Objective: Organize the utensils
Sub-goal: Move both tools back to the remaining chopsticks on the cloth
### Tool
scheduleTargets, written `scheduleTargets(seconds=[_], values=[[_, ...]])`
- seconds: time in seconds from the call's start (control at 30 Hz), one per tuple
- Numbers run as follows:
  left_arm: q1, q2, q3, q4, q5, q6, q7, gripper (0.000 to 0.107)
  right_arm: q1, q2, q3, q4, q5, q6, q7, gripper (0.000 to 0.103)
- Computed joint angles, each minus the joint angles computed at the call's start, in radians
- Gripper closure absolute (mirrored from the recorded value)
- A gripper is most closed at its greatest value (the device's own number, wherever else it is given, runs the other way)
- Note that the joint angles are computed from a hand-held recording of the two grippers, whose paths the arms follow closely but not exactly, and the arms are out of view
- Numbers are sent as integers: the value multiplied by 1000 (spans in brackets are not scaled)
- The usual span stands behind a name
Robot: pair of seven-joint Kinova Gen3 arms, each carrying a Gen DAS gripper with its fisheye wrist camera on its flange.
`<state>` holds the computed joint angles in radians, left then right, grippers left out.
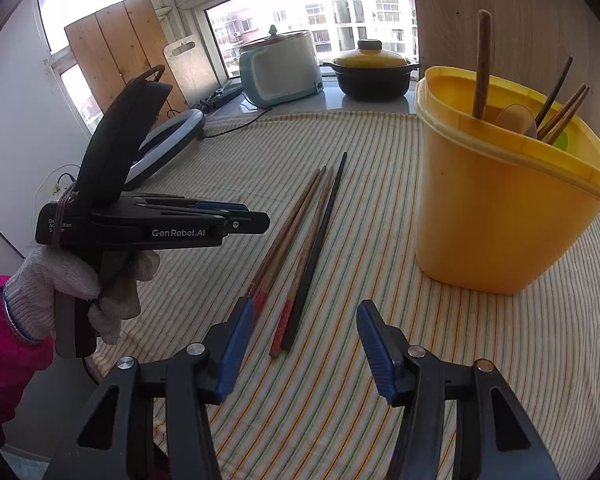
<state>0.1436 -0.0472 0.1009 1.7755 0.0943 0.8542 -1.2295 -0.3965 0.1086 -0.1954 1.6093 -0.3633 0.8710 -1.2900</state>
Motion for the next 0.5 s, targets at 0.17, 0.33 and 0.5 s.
scheduleTargets(seconds=[0.17, 0.33, 0.5], values=[[6, 13, 6, 2, -19, -10, 15, 77, -43, 48, -7, -27, 73, -16, -71, 66], [15, 30, 11, -6, -53, -14, 30, 77, -104, 94, -9, -68, 184, -22, -158, 71], [18, 45, 9, -8, -61, -18, 23, 77, -128, 119, -4, -82, 243, -23, -217, 75]])
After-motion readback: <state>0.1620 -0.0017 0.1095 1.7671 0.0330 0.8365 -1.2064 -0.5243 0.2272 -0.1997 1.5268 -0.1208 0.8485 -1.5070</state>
